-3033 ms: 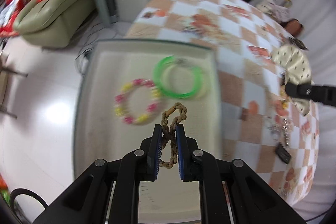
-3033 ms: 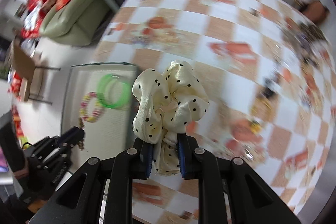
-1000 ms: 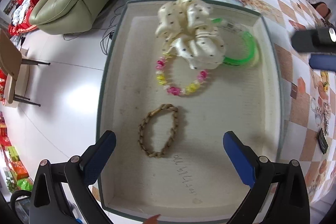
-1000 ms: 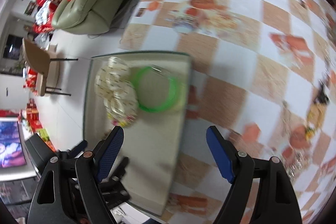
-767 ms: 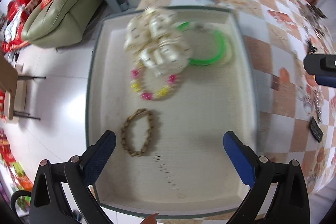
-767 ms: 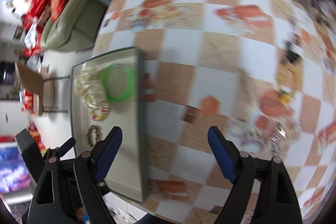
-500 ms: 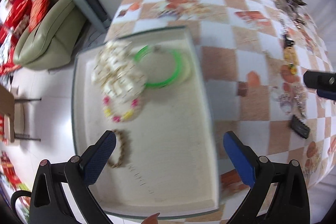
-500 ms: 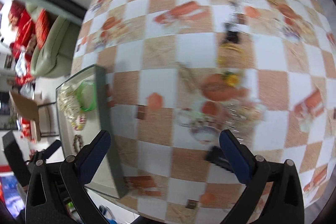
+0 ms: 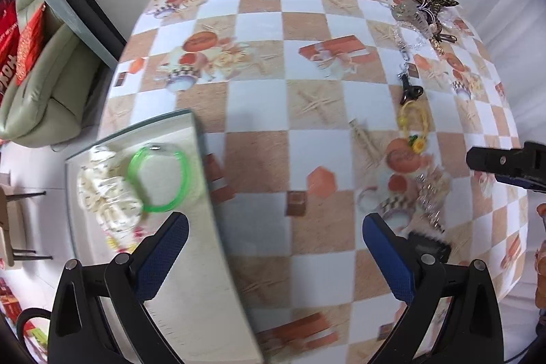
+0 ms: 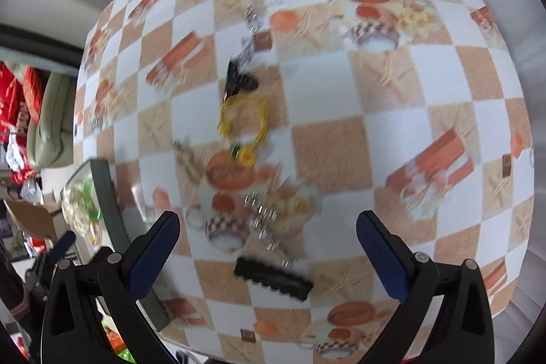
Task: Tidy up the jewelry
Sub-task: 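Move both tools back over the table toward the hair tie and clips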
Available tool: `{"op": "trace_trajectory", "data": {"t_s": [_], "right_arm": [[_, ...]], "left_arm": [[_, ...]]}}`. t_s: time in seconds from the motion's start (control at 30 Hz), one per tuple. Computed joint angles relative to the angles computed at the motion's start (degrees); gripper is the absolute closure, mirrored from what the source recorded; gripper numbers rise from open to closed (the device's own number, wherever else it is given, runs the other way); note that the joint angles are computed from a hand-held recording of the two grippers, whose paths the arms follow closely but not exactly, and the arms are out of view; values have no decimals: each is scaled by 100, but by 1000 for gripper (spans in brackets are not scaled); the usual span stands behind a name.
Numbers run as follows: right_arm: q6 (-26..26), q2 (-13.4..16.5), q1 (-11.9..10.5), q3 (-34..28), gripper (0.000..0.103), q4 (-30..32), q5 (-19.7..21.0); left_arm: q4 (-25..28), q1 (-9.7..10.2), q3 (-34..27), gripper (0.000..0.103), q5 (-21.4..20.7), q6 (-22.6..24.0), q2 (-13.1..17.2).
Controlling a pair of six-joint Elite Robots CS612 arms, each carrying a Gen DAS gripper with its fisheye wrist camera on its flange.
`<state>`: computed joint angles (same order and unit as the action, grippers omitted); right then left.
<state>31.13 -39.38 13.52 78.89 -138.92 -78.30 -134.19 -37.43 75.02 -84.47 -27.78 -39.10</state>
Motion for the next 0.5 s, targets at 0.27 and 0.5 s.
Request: {"op": "trace_trajectory", "data": {"t_s": [0.27,0.5], "right_arm": [[-9,203,-111,-346,0,48,102],[-115,460,-122,-777,0,287,178]], "left_arm": [[206,15,-443,0,-166,-302,332],[427,31,-792,0,-228,-459,582]]}}
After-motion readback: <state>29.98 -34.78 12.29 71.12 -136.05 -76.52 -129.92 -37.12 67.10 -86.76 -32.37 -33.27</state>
